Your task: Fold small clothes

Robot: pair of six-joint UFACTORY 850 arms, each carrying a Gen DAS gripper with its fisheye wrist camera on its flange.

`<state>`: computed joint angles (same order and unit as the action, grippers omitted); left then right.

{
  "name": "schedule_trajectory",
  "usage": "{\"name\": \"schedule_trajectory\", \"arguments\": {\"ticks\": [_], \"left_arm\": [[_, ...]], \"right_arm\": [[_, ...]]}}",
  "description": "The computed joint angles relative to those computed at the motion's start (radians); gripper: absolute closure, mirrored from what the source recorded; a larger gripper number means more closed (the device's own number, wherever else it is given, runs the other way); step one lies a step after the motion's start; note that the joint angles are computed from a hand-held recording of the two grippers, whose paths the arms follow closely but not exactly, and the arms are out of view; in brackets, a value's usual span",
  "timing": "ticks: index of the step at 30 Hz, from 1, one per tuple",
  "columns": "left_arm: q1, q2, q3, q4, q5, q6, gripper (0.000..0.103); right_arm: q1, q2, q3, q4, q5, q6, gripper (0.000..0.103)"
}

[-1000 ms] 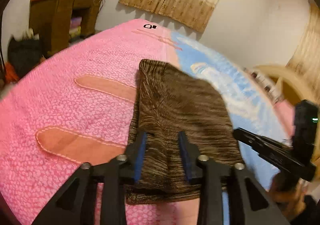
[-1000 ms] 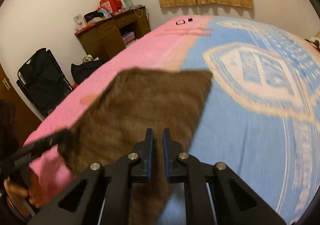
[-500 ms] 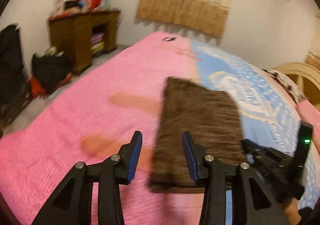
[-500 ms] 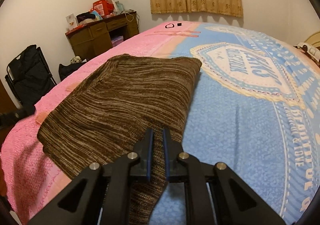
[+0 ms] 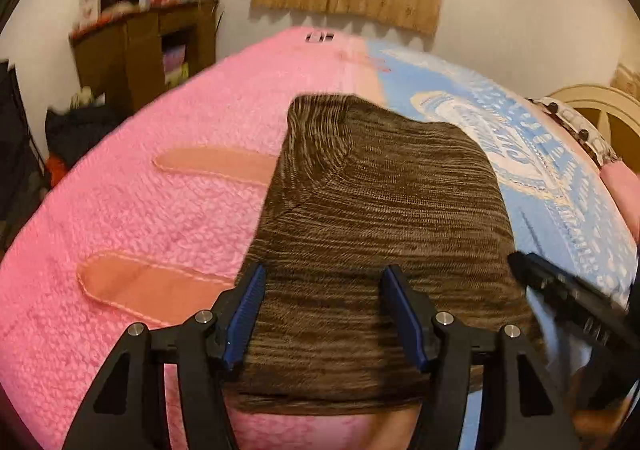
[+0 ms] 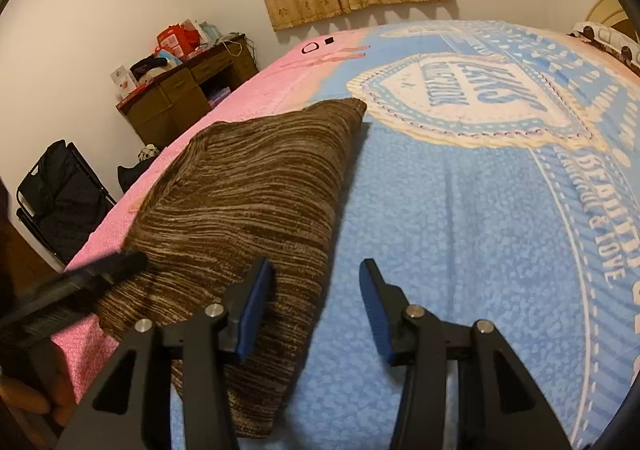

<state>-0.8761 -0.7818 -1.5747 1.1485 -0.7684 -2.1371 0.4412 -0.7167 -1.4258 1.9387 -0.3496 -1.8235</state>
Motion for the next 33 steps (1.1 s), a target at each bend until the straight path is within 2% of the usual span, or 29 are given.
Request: {"name": "schedule_trajectory", "arguments": {"ticks": [2,3,6,8,12,14,17,20,22,28,31,33], "left_arm": [[-0.012,-0.032,-0.04,-0.09,-0.085,0.103,0.04],[-0.016,-0.027,-0.031,-0.118,-0.089,0.12,0.036],[-0.029,0.038,0.078,-0.065,-0.029,-0.031,0.033],[-0.038,0.064,0.12,-0.052,-0.024,-0.079,0.033],[-0.062,0.131,0.205,-0.076,-0.068,-0.126,0.028],[-0.068,0.155,0.232,-0.148,-0.135,-0.123,0.028],[-0.068,0.178,0.269,-0.188,-0.171,-0.14,0.028],[-0.066,0.205,0.297,-0.122,-0.131,-0.232,0.028],[-0.06,0.212,0.302,-0.028,-0.075,-0.295,0.028],[-0.004,0.161,0.209,0.128,0.104,-0.298,0.028],[0.016,0.121,0.155,0.104,0.171,-0.26,0.028],[0.024,0.087,0.102,0.017,0.168,-0.148,0.028]], "right_arm": [[0.002,0.0,-0.001,0.005,0.004,-0.008,0.053],[0.001,-0.001,-0.001,0.004,0.004,-0.008,0.053],[-0.004,-0.003,-0.001,-0.002,-0.007,0.005,0.053],[-0.006,-0.003,-0.001,-0.005,-0.011,0.011,0.051],[-0.008,-0.002,0.001,-0.01,-0.013,0.025,0.049],[-0.01,0.0,0.004,-0.005,-0.014,0.024,0.049],[-0.01,0.001,0.006,-0.001,-0.015,0.022,0.049],[-0.01,0.0,0.006,0.002,-0.013,0.014,0.049],[-0.012,0.0,0.006,0.001,-0.014,0.015,0.048],[-0.016,-0.002,0.005,-0.022,-0.023,0.057,0.044],[-0.017,-0.001,0.007,-0.019,-0.025,0.055,0.044],[-0.017,-0.002,0.006,-0.024,-0.027,0.06,0.044]]}}
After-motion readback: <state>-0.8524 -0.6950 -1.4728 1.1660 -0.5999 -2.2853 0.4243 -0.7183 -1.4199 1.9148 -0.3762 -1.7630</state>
